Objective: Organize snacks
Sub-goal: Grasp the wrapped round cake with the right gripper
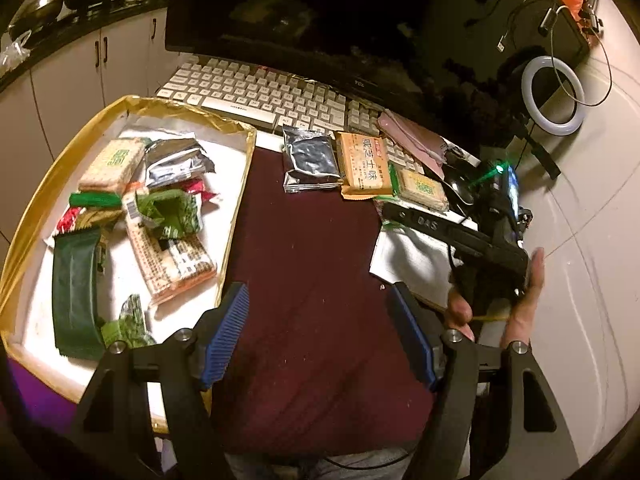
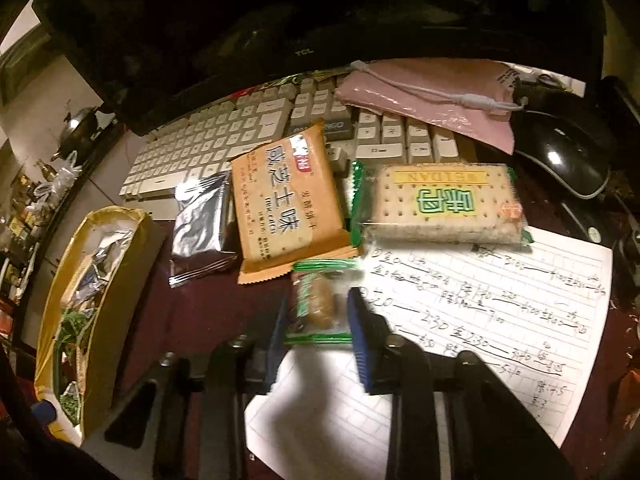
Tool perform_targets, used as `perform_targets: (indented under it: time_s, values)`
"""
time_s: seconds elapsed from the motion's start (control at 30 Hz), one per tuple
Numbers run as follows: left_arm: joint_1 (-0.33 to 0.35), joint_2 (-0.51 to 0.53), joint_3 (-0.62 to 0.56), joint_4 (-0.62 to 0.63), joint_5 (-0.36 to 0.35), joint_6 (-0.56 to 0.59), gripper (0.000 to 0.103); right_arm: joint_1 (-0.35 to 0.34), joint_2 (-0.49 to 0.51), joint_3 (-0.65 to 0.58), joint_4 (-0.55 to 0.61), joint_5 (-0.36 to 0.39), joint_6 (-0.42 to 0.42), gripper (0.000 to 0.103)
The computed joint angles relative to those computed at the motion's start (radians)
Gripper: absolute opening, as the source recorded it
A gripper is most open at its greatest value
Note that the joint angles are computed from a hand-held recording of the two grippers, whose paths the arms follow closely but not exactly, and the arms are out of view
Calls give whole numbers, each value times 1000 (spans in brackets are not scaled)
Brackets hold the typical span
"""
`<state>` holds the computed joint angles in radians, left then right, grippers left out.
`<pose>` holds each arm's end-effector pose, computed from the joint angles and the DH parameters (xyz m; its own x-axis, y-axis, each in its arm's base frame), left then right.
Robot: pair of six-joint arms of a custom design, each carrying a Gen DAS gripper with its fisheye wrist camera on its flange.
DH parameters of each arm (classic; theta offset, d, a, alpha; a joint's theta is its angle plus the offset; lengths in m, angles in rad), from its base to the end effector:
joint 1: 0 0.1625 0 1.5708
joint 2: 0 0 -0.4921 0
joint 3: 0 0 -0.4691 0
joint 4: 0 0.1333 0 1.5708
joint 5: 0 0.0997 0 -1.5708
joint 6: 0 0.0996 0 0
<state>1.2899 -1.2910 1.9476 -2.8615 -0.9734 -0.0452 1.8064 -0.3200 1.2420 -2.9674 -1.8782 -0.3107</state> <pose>0.0054 -0.6641 0.3418 -0.8960 -0.1259 -0.4259 0.1830 0.7691 -0.6123 0.3063 -0.8342 -0.0954 -0.8497 -0.3482 0.3960 -0.4909 0.7966 -0.3528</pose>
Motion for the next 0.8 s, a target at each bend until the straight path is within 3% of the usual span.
perform_targets:
  time_s: [0.47,0.8]
  values:
    - [32,139,-165,60,0,-53,73,-67,-95,189,-232,157,147,21]
    - [32,271,-324,65,67,-32,73,-83,-92,169,-205,180,193,21]
